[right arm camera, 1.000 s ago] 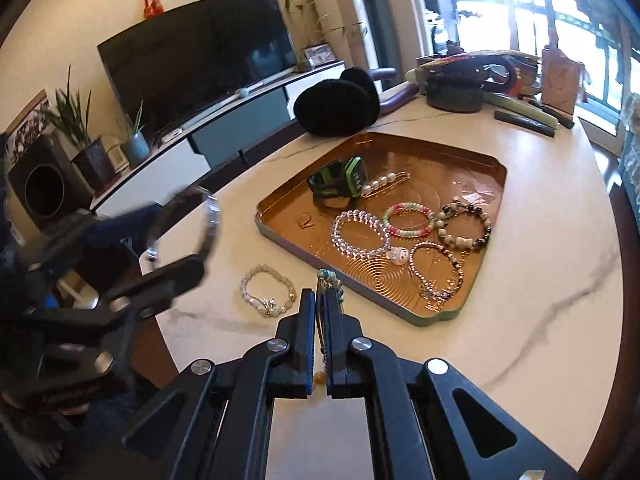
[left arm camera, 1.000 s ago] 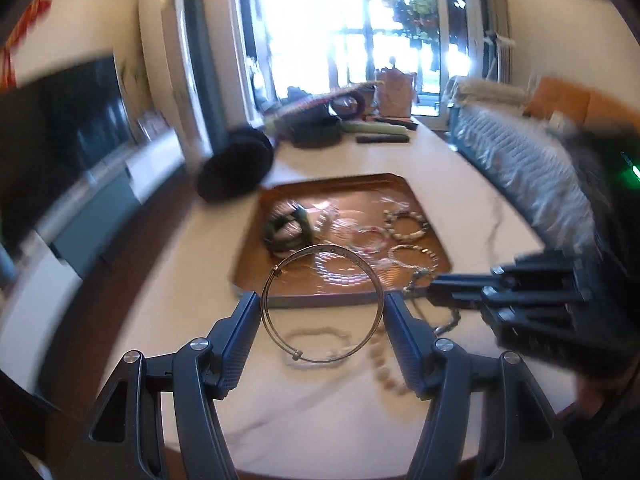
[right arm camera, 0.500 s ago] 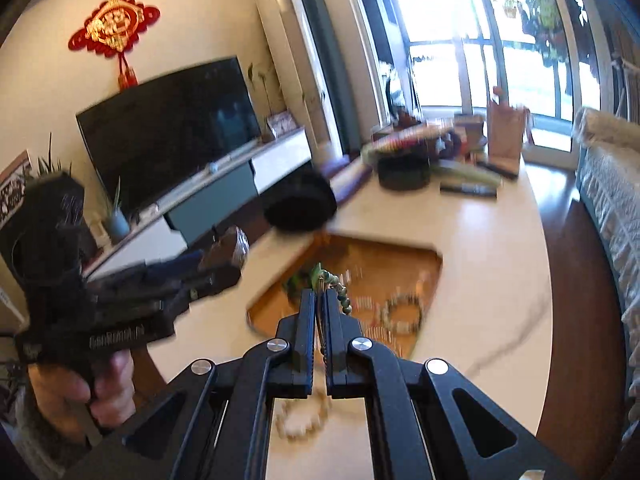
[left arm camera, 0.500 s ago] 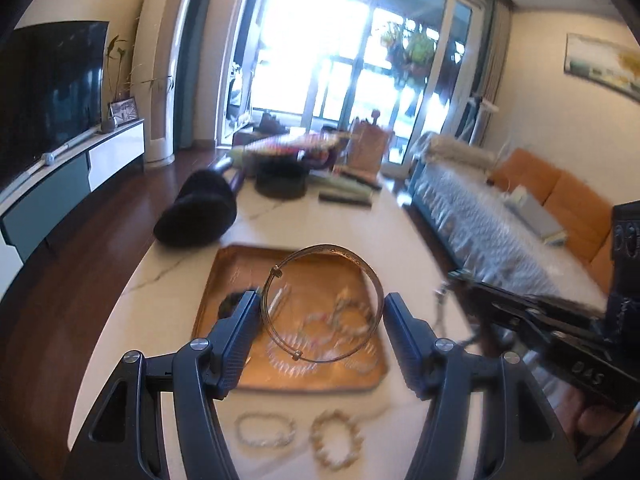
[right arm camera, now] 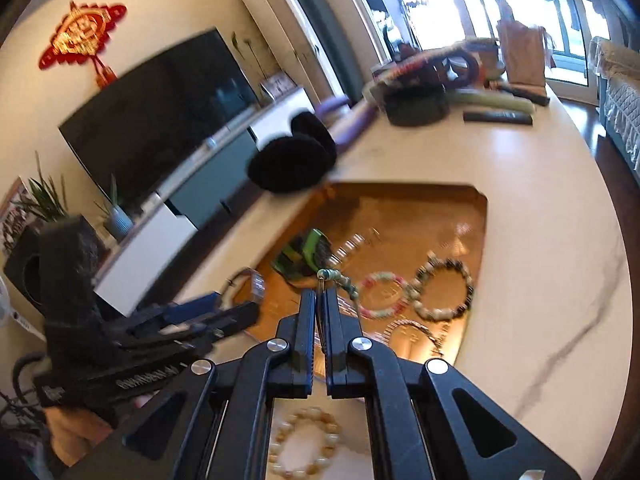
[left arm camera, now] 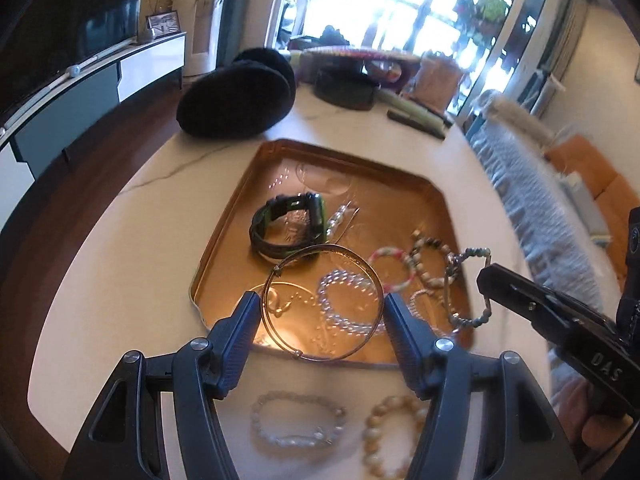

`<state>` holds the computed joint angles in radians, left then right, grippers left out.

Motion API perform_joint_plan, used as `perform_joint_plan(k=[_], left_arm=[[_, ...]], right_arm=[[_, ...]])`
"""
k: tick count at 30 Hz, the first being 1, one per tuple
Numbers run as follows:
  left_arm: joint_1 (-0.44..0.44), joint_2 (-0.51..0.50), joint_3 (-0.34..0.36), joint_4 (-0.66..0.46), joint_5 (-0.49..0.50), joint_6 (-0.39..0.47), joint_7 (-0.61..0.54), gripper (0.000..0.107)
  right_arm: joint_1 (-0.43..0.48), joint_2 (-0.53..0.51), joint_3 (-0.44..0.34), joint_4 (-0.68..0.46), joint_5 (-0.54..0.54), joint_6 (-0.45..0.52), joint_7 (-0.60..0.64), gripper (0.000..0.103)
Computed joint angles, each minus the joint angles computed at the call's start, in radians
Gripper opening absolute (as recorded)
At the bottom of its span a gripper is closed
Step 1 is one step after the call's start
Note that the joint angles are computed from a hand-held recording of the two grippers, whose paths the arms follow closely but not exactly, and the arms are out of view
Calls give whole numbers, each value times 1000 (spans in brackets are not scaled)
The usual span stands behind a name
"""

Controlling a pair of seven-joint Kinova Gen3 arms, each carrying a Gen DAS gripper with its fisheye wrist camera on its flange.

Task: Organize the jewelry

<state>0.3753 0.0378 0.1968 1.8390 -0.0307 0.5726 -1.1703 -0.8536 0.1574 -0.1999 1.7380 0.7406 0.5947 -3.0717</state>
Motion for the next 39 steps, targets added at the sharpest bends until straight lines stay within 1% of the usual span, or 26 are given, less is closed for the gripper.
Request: perform_joint_plan(k=[2,6,9,10,12,13,14,15,16,17,18,20,22,23,24,25,27,28,29,30,31,33,34,35,37,39], left_arm=[[1,26,2,-13,3,4,-11,63],[14,82,4,-45,39,5,-24,64],[79,125,-44,-80,2,16,35,64],[81,136,-46,-89,-8,23,48,64],[28,131,-3,-74,21,6,28,64],[-14,126,38,-68,29,3,23,65],[-38,123,62,-74,21,16,28,71],[-44,117,75,-79,-3,29,44,78],[-30,108,74,-79,-43,34,72,92],[0,95,54,-74,-84,33,103,96],[47,74,18,-63,-125,31,129,96],[135,60,-47,-68,-198,63,191,96],[162,33,-66,-50,-213,72,198,97],[148,13,-55,-37,-197,68,178,97],[146,-12,-63,-24,-164,71,141,97],[162,-40,-89,-11,-131,74,100,97],[231,-98,-179,15,-50,85,28,97],[270,-128,-226,31,-9,91,-1,97],[294,-166,-258,51,31,106,-33,97],[298,-198,-277,65,72,125,-73,97],[285,-232,-280,80,110,144,-114,97],[206,-317,-254,142,177,160,-174,97],[160,-342,-229,169,204,150,-187,97],[113,-368,-221,203,244,152,-203,97],[37,-380,-191,248,301,138,-243,97],[-52,-372,-115,292,299,101,-226,97]], right_arm=[[16,-1,2,24,-24,-28,14,4],[20,20,10,29,-45,-29,32,4],[28,28,17,30,-79,-33,60,5],[27,25,21,33,-83,-36,57,8],[15,15,30,39,-71,-19,30,10],[17,10,26,42,-74,-14,32,16],[17,5,26,48,-69,-12,24,32],[17,0,25,51,-62,-7,14,43],[15,-3,25,51,-48,0,-2,62],[7,-7,26,49,-22,15,-34,68],[6,-10,23,50,-8,16,-57,69],[7,-19,18,54,6,6,-99,73],[41,-28,-18,55,1,-17,-105,78],[45,-31,-33,47,3,-6,-105,82],[30,-34,-38,36,11,22,-108,84],[-3,-38,-28,18,7,62,-96,86],[-25,-44,-54,-19,-3,144,-71,89],[-35,-54,-74,-28,17,169,-75,91],[-64,-71,-90,-32,53,200,-88,97],[-82,-75,-115,-37,93,241,-114,101],[-118,-80,-127,-38,126,282,-128,103],[-153,-73,-179,-35,179,360,-164,103],[-186,-72,-186,-13,216,383,-204,103],[-215,-76,-179,12,250,390,-245,103],[-217,-83,-185,64,274,355,-326,103],[-145,-77,-217,83,235,274,-359,103]])
